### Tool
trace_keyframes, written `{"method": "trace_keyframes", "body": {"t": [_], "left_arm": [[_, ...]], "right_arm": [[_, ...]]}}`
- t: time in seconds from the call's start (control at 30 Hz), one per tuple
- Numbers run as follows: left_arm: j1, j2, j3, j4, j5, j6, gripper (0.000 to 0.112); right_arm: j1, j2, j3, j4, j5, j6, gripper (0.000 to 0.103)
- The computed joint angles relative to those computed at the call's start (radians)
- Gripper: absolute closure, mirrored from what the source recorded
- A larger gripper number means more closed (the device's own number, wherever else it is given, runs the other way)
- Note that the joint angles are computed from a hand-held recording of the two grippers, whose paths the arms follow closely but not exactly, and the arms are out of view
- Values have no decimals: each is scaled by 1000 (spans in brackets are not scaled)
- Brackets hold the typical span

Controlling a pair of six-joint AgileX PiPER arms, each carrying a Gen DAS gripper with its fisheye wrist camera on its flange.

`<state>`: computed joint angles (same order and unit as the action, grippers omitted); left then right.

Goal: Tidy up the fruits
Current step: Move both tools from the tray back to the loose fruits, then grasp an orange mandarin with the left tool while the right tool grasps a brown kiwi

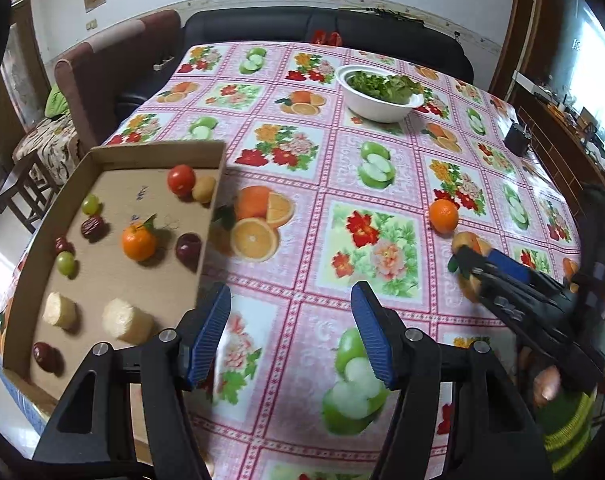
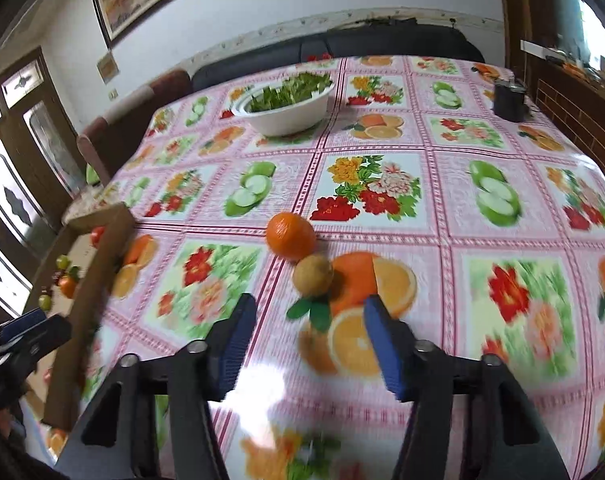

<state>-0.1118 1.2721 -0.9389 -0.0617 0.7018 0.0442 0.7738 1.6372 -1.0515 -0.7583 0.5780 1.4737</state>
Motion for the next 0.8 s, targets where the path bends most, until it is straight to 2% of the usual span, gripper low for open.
{"method": "trace_keyframes", "body": {"t": [0.1, 0.13, 0.17, 0.2, 0.3, 0.47, 0.6, 0.7, 0.77, 0.8], "left_arm": [[-40, 41, -45, -4, 7, -14, 51], [-55, 53, -57, -5, 4, -18, 51], [-74, 71, -77, -3, 8, -24, 51], [-93, 93, -98, -14, 10, -21, 51], [-152, 155, -149, -37, 1, -23, 51], [-259, 314, -272, -36, 9, -92, 51], [-345, 456, -386, 65, 36, -231, 51], [-372, 533, -445, 85, 65, -265, 51], [-372, 555, -452, 78, 57, -269, 52], [-380, 553, -443, 109, 38, -292, 61]], "right_arm": [[-41, 82, -83, 92, 12, -152, 51], [-52, 109, -105, 108, 21, -185, 55], [-52, 110, -107, 92, 25, -182, 73], [-64, 102, -97, 117, 9, -207, 76], [-73, 19, -9, 81, -41, -131, 76], [-51, -209, 233, -122, -74, 214, 76], [-43, -293, 309, -131, -67, 269, 76], [-40, -318, 331, -127, -72, 269, 76], [-39, -325, 337, -129, -80, 269, 76], [-39, -324, 337, -129, -86, 268, 76]]}}
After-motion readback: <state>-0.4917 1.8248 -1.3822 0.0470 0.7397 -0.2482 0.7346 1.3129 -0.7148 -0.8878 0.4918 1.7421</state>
